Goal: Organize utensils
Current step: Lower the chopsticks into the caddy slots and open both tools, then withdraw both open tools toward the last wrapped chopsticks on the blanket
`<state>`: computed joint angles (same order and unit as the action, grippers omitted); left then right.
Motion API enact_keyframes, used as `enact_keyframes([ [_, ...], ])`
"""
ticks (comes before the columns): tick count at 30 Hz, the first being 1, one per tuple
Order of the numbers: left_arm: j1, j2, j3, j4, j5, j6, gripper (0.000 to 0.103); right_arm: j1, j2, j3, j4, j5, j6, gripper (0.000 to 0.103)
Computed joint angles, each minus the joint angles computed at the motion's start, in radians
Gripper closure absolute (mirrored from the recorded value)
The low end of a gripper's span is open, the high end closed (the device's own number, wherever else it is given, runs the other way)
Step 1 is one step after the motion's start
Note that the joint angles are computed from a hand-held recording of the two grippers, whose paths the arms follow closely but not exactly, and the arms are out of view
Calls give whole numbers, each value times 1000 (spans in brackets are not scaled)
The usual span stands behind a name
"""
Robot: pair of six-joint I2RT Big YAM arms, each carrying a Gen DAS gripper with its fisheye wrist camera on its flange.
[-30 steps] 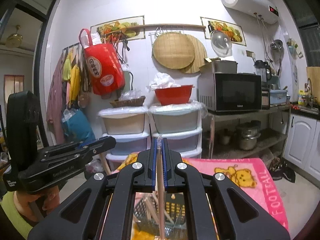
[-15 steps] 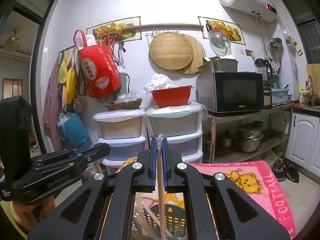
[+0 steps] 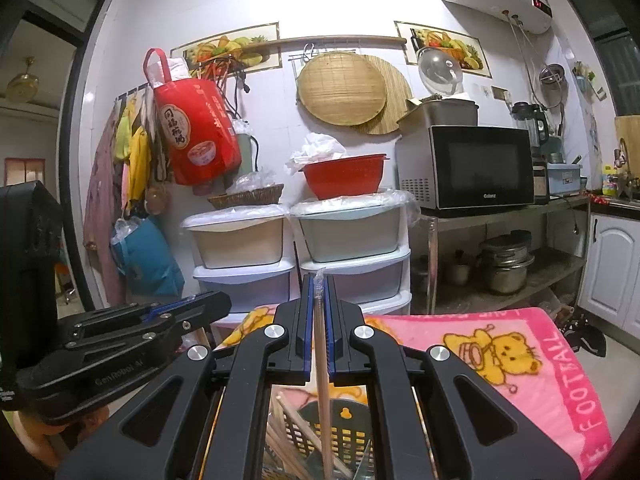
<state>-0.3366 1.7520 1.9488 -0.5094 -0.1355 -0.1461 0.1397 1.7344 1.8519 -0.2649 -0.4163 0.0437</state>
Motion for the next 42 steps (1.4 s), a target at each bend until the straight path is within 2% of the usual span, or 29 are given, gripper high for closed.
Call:
enact_keyframes([
  [3, 1, 3, -8, 2, 3, -3, 96, 3, -1, -16, 21, 4, -13, 98],
  [22, 1, 2, -69, 6, 12, -18, 96, 0, 6, -48, -21, 43, 0, 97],
  [32, 8, -20, -114, 5, 19, -47, 96, -25, -28, -106, -46, 55, 14, 82],
  [36, 10, -33, -138, 8, 21, -62, 80, -35, -44, -132, -59, 60, 19, 77],
  [38, 11, -39, -147, 10, 21, -67, 77, -41, -55, -148, -67, 63, 21, 74],
  [42, 13, -58, -175, 19, 19, -80, 64, -49, -72, -173, -89, 69, 20, 71],
])
